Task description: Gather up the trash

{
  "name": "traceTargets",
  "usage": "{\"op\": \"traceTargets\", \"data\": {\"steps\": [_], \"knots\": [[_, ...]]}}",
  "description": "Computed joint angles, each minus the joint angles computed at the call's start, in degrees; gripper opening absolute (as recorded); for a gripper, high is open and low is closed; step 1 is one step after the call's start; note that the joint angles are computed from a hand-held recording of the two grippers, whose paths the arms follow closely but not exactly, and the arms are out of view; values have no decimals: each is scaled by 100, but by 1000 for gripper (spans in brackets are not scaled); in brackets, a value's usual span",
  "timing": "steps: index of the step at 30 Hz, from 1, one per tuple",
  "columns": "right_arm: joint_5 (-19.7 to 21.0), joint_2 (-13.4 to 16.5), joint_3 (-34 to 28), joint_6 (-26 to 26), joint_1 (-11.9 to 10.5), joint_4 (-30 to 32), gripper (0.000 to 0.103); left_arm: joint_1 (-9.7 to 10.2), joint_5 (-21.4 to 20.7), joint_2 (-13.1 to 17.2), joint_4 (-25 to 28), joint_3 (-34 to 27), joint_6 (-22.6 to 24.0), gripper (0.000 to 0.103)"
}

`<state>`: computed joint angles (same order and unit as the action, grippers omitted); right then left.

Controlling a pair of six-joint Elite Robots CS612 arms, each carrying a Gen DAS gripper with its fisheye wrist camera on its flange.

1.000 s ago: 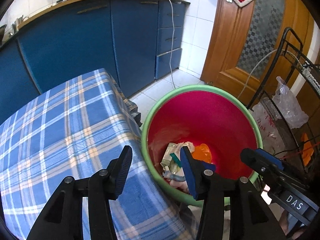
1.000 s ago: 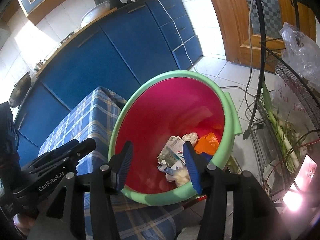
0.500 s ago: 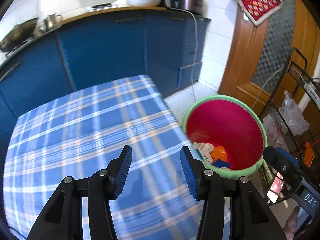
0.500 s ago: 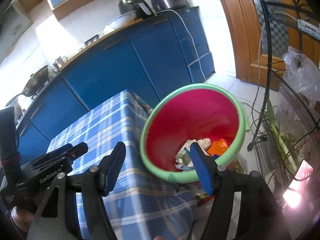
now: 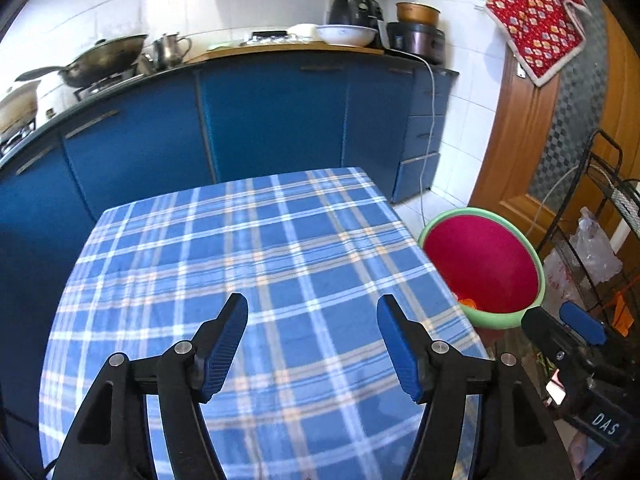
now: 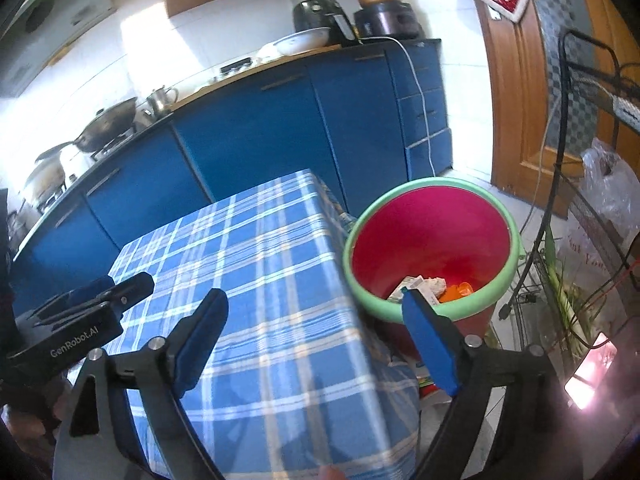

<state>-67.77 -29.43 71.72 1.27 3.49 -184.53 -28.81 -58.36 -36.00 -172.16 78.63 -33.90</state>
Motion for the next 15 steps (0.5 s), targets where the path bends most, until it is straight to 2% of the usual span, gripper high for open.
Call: {"op": "traceTargets", "data": {"steps": [2, 6, 15], "knots": [[-67, -52, 126, -79, 36, -157, 94, -16, 41, -62, -121, 143, -64, 69], [-108, -114, 289, -261, 82, -399, 94, -68, 296, -176, -305, 402, -154, 69], [-90, -252, 607, -368, 120, -726, 95, -148, 578, -329, -601, 751, -239, 69]]}}
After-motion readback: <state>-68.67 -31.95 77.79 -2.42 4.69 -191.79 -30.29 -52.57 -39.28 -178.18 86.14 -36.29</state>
